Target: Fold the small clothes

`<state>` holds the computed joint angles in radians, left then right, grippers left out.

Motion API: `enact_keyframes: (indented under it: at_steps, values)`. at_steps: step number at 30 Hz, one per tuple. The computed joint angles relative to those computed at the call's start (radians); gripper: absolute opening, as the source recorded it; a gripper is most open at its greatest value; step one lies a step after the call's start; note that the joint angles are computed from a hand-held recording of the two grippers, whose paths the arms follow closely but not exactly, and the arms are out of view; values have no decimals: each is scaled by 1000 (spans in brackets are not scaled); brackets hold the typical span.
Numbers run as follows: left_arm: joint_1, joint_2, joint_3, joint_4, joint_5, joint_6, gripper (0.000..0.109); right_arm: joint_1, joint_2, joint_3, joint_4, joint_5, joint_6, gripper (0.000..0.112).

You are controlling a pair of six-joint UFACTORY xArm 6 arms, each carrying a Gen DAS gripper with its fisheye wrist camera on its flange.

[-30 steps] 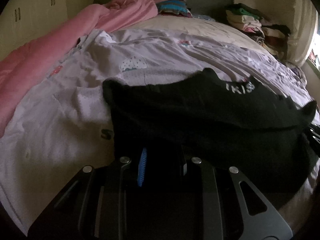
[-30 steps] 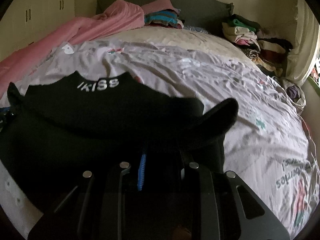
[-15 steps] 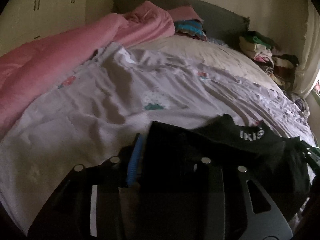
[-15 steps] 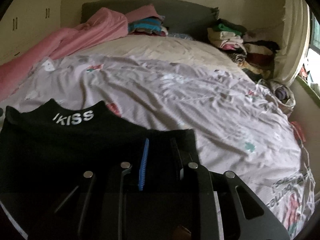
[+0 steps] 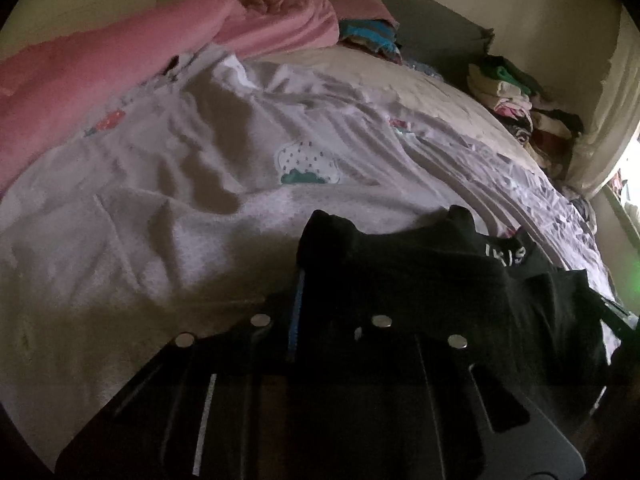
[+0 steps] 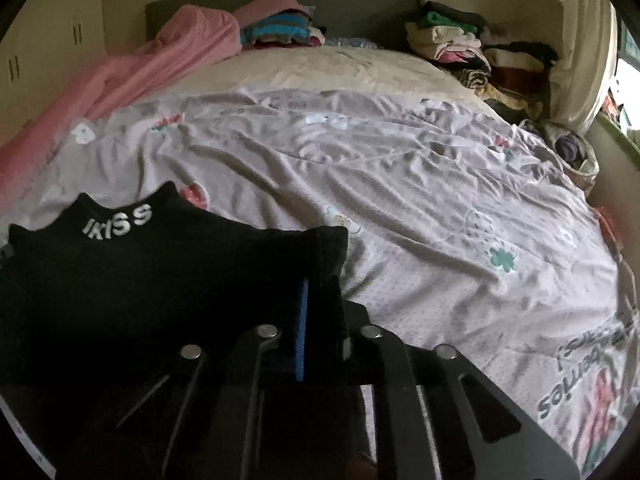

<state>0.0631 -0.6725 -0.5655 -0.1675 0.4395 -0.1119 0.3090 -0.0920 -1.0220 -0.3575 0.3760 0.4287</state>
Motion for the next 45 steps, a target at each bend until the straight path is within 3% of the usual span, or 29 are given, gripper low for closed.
enact_keyframes:
  at_steps: [8, 11, 25, 29, 33, 37, 45]
  values:
    - [5, -58, -5, 23, -40, -1, 3, -29, -74, 45, 62, -109, 28, 7]
    - [6, -37, -10, 104, -58, -57, 3, -38, -56, 27, 8, -96, 77, 7]
    - [6, 8, -3, 225, -17, -119, 8, -31, 7, 11, -156, -17, 234, 8]
    - [3, -16, 7, 251, 3, -131, 12, -29, -7, 24, -198, -1, 281, 14]
    - [-5, -42, 18, 254, 39, -132, 28, -23, -36, 41, -195, 25, 272, 23]
    - [-18, -79, 37, 272, 65, -143, 31, -16, -85, 79, -220, 34, 291, 34]
    - [-46, -182, 66, 295, 118, -169, 44, 16, -225, 184, -206, 21, 253, 45]
